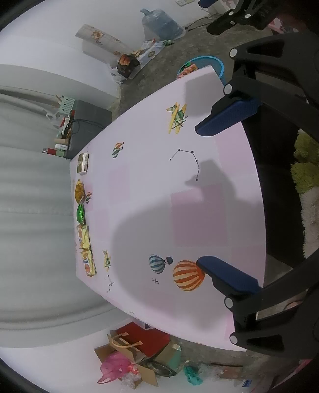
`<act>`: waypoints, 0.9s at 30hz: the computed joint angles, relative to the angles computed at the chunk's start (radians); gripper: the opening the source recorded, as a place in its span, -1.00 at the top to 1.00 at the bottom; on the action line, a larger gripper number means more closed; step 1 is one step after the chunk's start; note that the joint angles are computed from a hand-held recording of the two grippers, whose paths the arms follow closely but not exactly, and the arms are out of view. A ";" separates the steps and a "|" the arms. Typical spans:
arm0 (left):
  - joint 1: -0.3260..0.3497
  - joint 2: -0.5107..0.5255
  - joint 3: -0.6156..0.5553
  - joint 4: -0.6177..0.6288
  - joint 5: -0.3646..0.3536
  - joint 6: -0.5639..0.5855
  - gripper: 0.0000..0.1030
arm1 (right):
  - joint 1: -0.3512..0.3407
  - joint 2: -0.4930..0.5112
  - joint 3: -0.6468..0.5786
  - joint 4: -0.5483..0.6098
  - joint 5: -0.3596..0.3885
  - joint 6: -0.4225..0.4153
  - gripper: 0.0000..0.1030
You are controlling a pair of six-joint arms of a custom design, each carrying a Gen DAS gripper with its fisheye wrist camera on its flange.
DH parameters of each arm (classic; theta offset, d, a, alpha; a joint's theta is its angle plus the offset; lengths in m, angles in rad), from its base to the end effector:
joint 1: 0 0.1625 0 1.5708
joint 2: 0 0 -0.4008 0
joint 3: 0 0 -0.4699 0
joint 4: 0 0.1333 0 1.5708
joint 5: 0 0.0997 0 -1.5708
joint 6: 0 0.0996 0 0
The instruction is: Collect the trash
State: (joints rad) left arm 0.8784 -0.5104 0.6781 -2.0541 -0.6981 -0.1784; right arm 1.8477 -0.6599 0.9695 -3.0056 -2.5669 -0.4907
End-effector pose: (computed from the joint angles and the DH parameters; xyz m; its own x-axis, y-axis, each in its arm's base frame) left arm -0.4309 -0.8479 0.2500 -0.7440 0.0939 -0.6616 0.4825 0.7604 -0.4347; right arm 0.2818 -0.8098 0.3317 -0.5883 0.3161 0.7443 -0.4479 0.6390 -0.6254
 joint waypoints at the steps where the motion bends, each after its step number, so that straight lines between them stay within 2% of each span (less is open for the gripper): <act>1: 0.000 0.005 -0.008 0.001 0.001 0.000 -0.83 | 0.000 0.001 -0.002 0.000 -0.001 0.000 -0.87; 14: -0.001 0.033 -0.053 0.015 0.012 -0.003 -0.83 | -0.003 0.000 -0.007 0.005 -0.006 0.007 -0.87; 27: -0.001 0.029 -0.048 0.022 0.018 -0.011 -0.83 | -0.003 0.001 -0.008 0.004 -0.006 0.004 -0.87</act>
State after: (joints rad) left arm 0.8770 -0.4816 0.6297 -2.0317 -0.6802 -0.1898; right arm 1.8445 -0.6592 0.9611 -3.0017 -2.5728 -0.4866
